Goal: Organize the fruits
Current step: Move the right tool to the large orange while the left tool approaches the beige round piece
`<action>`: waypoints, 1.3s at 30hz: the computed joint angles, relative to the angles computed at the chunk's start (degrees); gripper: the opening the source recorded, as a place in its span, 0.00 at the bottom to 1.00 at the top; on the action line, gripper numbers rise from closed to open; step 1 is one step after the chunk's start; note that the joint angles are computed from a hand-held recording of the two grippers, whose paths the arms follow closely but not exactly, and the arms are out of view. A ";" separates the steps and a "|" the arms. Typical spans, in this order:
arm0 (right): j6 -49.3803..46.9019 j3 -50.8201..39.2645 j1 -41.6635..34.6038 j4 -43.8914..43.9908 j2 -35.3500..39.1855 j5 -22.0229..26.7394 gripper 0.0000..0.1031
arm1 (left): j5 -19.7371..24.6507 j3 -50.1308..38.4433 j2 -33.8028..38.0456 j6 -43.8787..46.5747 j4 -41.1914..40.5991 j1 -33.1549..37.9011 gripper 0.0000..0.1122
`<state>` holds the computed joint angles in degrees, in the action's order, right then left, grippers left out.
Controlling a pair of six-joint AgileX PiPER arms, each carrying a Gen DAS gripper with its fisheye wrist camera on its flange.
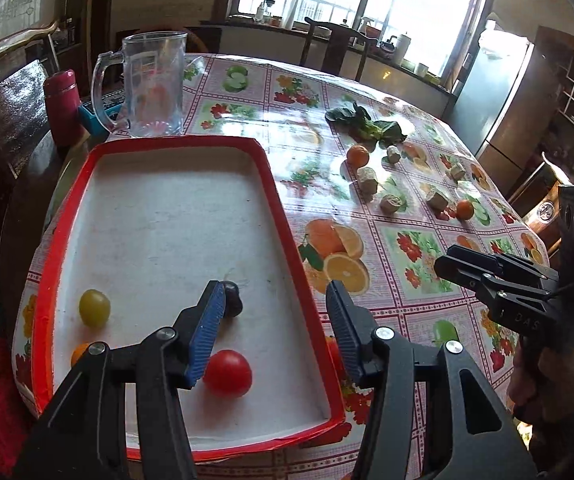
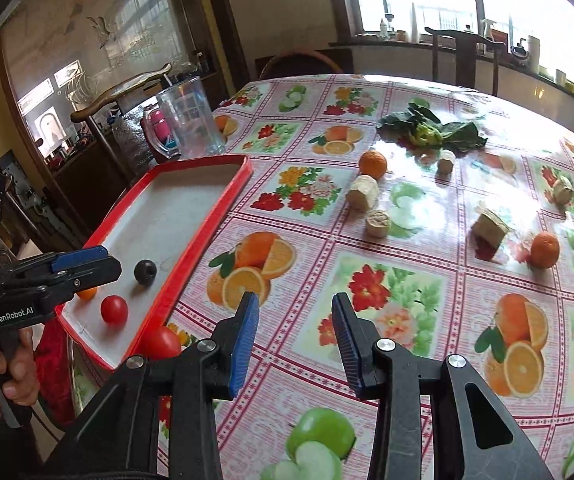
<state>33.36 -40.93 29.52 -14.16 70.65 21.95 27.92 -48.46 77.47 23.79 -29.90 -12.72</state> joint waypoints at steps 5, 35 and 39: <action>-5.98 3.47 -5.13 4.55 -3.67 0.19 0.38 | -0.05 -1.08 0.71 -1.93 1.25 -4.12 0.46; -60.58 -1.03 -44.69 42.93 10.30 -4.53 0.46 | 0.66 -34.24 32.85 -29.84 20.44 -22.99 0.46; -61.66 -3.63 -44.60 44.44 14.14 -5.76 0.46 | 1.81 -38.91 36.94 -32.17 21.97 -22.89 0.46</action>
<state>-28.30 -44.56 -15.07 30.29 84.79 16.19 29.73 -87.37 114.41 -8.38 -7.93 -35.61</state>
